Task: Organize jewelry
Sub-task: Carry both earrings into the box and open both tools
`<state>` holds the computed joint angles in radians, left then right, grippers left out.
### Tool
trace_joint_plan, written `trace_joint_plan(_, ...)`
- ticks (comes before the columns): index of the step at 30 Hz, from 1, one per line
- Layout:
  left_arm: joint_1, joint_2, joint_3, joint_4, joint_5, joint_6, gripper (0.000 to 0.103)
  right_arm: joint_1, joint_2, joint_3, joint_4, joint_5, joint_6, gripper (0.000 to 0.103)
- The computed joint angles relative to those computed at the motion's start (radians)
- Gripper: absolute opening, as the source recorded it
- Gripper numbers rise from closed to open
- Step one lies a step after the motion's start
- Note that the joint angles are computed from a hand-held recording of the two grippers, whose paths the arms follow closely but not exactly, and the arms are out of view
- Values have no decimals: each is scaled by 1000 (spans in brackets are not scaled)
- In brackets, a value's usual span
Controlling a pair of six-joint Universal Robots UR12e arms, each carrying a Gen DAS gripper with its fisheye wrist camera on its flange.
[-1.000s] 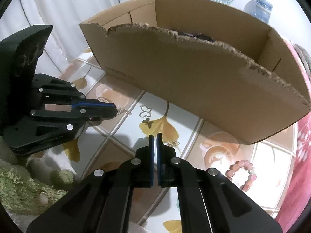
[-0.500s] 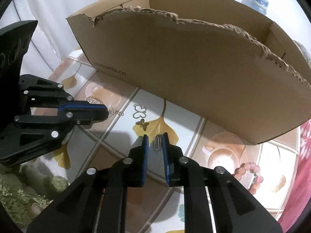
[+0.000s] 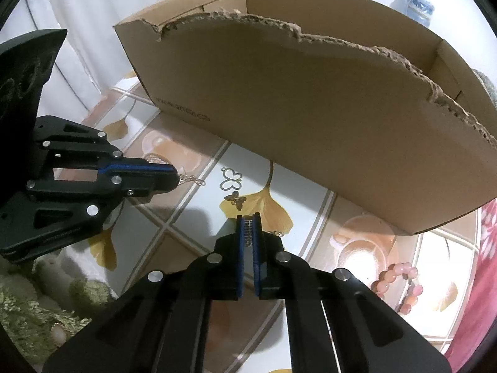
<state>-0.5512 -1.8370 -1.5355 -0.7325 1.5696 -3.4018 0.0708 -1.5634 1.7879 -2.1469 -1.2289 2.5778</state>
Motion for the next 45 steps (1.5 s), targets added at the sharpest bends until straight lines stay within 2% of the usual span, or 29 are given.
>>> trace_joint_plan(6, 0, 13, -7, 9, 3, 4, 0, -23, -24, 6, -7, 45, -6, 5)
trace_joint_plan(14, -11, 37, -7, 60, 22, 14, 0, -54, -56, 8, -49, 121, 34, 5)
trace_joint_plan(18, -18, 42, 10, 111, 25, 32, 0, -72, -71, 4, -98, 180, 38, 5)
trace_joint_plan(21, -20, 37, 37, 154, 17, 76, 0, -86, -75, -11, -134, 234, 30, 5)
trace_joint_plan(24, -7, 27, 72, 194, -10, 119, 0, -104, -59, -43, -164, 294, 37, 5)
trace_joint_plan(27, 19, 4, 125, 183, -69, 105, 0, -120, -14, -106, -147, 362, 32, 5)
trace_joint_plan(29, 46, -22, 180, 128, -115, 81, 0, -119, 29, -162, -98, 375, 27, 5)
trace_joint_plan(32, 80, -62, 261, 3, -175, 52, 0, -115, 125, -300, 118, 374, -4, 5)
trace_joint_plan(34, 112, -101, 328, -123, -273, 23, 0, -106, 177, -376, 236, 352, -24, 5)
trace_joint_plan(35, 133, -129, 368, -196, -344, 0, 0, -100, 202, -411, 291, 330, -31, 5)
trace_joint_plan(36, 147, -148, 394, -252, -391, -19, 0, -90, 238, -464, 378, 295, -51, 5)
trace_joint_plan(38, 177, -198, 455, -382, -504, -55, 0, -70, 286, -527, 466, 221, -39, 5)
trace_joint_plan(41, 193, -245, 510, -505, -535, -81, 0, -50, 334, -586, 545, 140, -39, 5)
trace_joint_plan(45, 197, -288, 575, -612, -527, -93, 0, -35, 368, -625, 604, 76, -26, 5)
